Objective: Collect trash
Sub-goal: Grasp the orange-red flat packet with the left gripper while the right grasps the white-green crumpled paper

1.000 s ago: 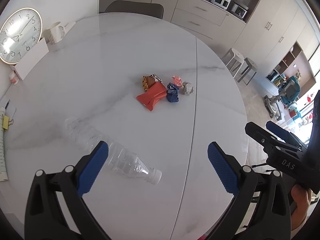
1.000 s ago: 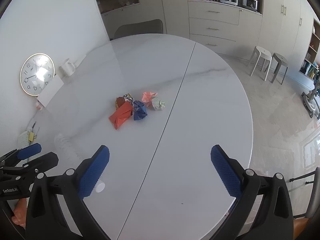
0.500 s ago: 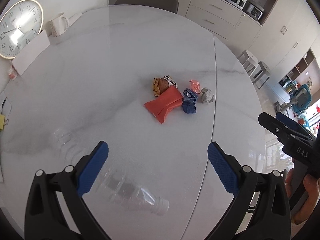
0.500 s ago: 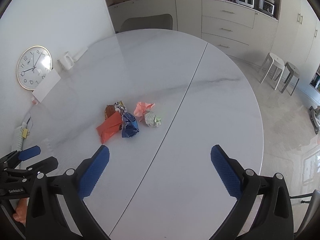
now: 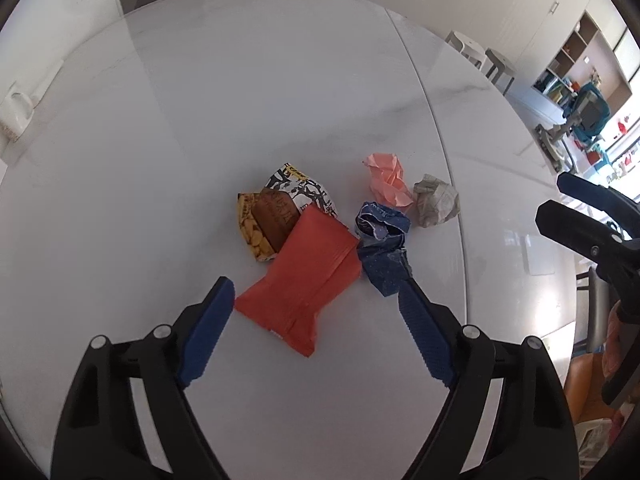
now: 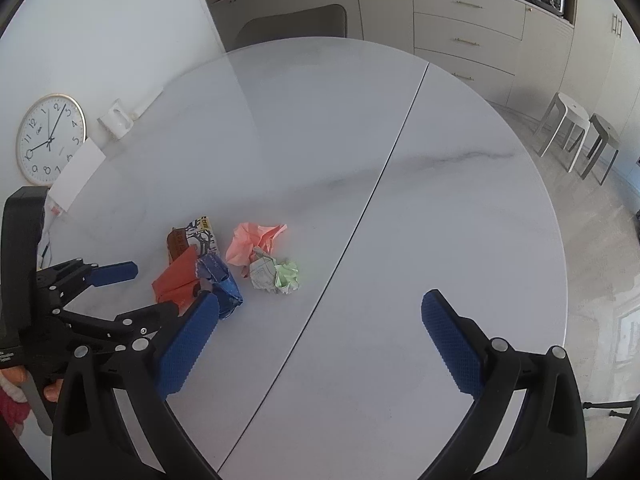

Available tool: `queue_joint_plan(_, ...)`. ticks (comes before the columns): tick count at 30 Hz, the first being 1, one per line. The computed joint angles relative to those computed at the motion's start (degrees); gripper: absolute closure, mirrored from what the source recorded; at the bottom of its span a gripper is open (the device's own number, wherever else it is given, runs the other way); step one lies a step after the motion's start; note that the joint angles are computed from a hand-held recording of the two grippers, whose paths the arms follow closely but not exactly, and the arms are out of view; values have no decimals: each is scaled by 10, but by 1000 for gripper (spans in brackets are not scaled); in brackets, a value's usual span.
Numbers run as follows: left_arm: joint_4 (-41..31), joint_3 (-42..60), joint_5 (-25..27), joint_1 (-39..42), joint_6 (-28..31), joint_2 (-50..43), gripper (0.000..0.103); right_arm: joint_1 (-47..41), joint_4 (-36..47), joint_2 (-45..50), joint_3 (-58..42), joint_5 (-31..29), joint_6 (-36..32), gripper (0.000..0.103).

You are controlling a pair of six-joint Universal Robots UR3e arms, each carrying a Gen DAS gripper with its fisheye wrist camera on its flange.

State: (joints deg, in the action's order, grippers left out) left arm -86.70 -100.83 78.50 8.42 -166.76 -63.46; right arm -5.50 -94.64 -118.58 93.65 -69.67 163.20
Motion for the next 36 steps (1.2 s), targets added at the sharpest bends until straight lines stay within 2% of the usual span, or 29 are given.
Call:
queue_joint_plan(7, 29, -17, 9, -22, 40, -46, 48, -15, -10, 9, 31, 34, -27, 2)
queue_joint_plan(10, 38, -19, 10, -24, 41, -43, 62, -26, -4, 11, 38, 54, -42, 2)
queue_joint_plan(18, 10, -12, -7, -14, 58, -18, 64, -14, -2, 52, 36, 102, -148, 4)
queue_joint_plan(23, -22, 2, -16, 4, 58, 7, 64, 38, -44, 126, 5, 80, -161, 20)
queue_joint_plan(27, -45, 14, -24, 15, 54, 22, 64, 64, -68, 171, -22, 55, -150, 26)
queue_joint_plan(30, -62, 19, -25, 21, 52, 32, 64, 76, -63, 193, -42, 40, -149, 39)
queue_joint_plan(31, -68, 20, -27, 23, 52, 35, 64, 80, -62, 201, -47, 37, -147, 48)
queue_joint_plan(32, -71, 21, -28, 24, 49, 38, 64, 85, -60, 208, -54, 33, -144, 62)
queue_joint_plan(33, -76, 21, -30, 28, 49, 42, 64, 89, -56, 213, -58, 27, -141, 70)
queue_joint_plan(36, -94, 25, -35, 37, 47, 56, 64, 92, -60, 208, -52, 22, -127, 71)
